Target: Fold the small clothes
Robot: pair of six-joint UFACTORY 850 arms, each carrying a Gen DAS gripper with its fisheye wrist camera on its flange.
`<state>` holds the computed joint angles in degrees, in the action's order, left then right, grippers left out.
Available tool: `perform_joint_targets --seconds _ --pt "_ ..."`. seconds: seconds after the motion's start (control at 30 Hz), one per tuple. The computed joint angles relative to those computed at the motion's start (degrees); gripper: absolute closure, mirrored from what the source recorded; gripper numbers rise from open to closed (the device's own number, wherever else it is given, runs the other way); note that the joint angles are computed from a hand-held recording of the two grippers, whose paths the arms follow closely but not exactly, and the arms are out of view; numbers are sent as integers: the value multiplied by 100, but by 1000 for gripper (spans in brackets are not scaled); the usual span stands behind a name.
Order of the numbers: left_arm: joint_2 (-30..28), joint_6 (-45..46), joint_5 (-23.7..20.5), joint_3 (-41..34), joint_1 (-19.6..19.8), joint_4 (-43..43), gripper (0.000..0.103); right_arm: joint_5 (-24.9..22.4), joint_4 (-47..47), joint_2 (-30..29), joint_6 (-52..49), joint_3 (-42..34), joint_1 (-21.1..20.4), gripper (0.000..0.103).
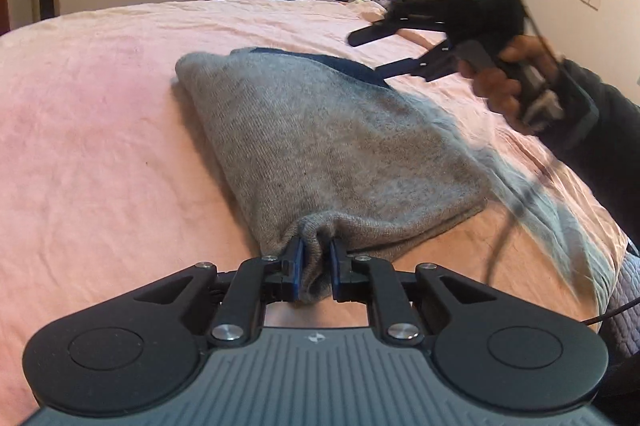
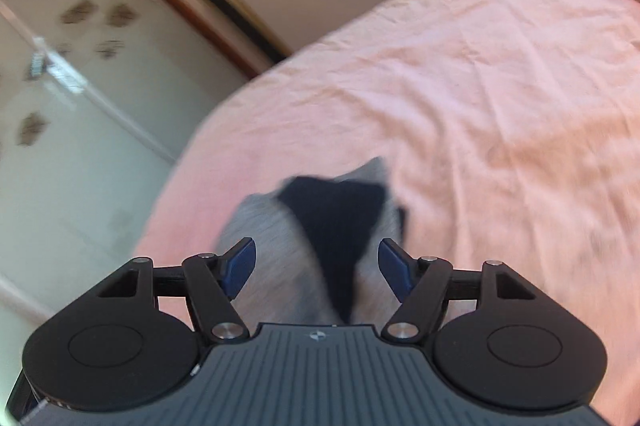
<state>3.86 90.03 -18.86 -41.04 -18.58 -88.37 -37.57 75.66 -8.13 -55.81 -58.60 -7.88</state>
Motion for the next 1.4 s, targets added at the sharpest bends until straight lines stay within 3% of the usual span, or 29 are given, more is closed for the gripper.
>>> perform_joint_targets --seconds 0.1,0.17,0.2,0.33,0.5,0.63,0.77,0.87,0.9,0.93,1.03,1.13,1.23,1.37,1.4 --pt "18 -52 -11 27 3 -66 90 36 -32 -493 292 -366 158 38" --pt "-5 -160 -75 7 42 44 90 52 -63 -548 87 -415 269 66" --pt "-16 -172 -101 -1 53 71 90 80 -232 -550 72 -448 340 86" --pt "-66 -121 -151 -20 67 21 90 285 -174 -433 -315 -401 352 88" --pt "-80 -24 -169 -17 80 -49 90 360 -449 -514 23 -405 252 92" --pt "-78 -40 -165 -19 76 -26 90 380 -79 -350 -416 -262 291 93" --pt "-64 6 -182 8 91 -83 90 480 -420 -606 189 -393 167 94" --pt "17 -58 -583 50 307 252 87 613 -306 -414 -203 -166 257 89" --pt "50 -109 -845 57 444 462 77 612 -217 -328 -227 -101 242 83" --pt "79 -138 -1108 54 593 652 66 514 -78 -233 -300 -28 181 71" --pt "152 58 -1734 -14 1050 705 47 68 748 89 -1023 288 -112 41" --pt "-20 195 -1926 -263 1307 -1 39 36 649 164 -949 271 -221 41" --pt "-738 -425 -1709 -936 1226 -423 35 108 412 -62 -649 53 -132 41" --pt "-2136 -2324 -1837 -2229 1042 393 36 184 -446 -517 67 -340 239 36" --pt "-2438 -2755 -1951 -2504 1020 564 36 216 -622 -604 216 -408 337 29"
